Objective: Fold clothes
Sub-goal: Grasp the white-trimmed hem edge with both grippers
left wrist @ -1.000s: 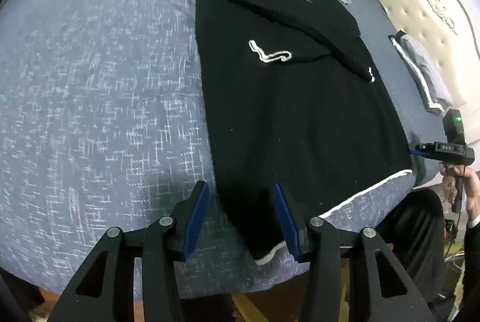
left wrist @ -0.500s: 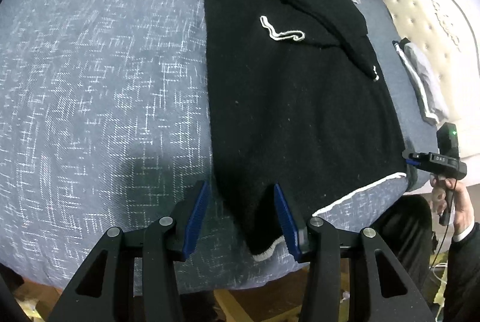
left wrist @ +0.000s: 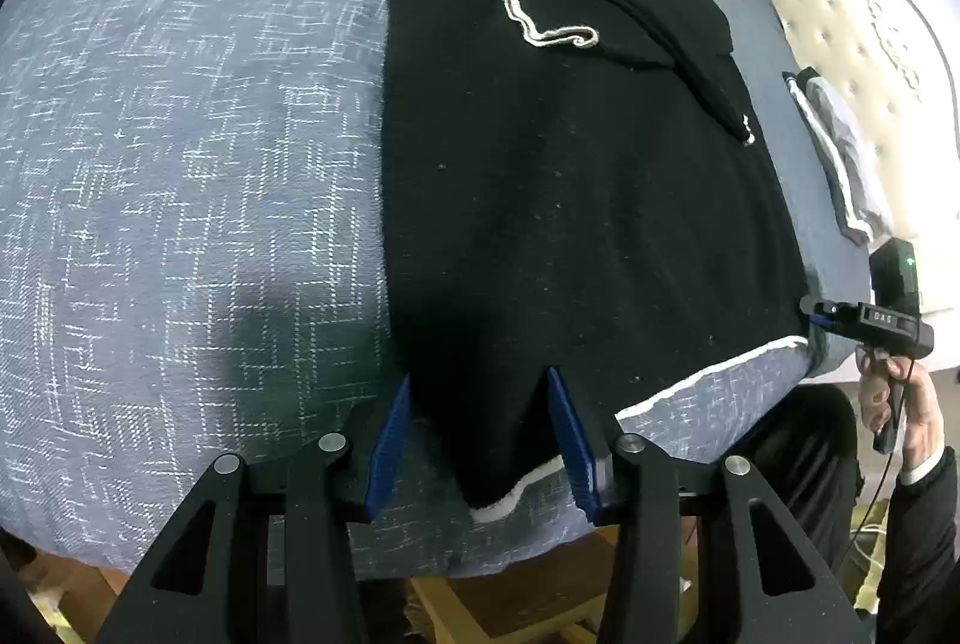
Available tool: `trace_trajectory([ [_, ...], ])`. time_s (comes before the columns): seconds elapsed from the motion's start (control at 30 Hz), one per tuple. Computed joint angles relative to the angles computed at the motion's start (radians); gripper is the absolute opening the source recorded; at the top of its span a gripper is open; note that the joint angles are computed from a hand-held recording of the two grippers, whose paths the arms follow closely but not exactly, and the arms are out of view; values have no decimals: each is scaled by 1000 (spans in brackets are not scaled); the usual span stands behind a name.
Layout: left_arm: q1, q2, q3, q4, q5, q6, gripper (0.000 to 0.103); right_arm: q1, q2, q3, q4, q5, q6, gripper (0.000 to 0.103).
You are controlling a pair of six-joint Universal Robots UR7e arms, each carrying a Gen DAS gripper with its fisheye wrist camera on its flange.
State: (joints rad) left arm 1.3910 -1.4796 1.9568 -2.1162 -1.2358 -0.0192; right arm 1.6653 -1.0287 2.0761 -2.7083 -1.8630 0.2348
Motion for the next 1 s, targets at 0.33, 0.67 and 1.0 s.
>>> trace_trajectory([
  [0.33,-7,-9,6,-9,-27,9,40,-1,10,6,-35,21,-42,36],
  [0.67,-16,-3,27,-33,-15,26,25,5,22,4,-40,-5,-55,22],
  [1.0,-73,-33,10,-33,-1,69,12,45,1,12,-110,-3,-127,9],
])
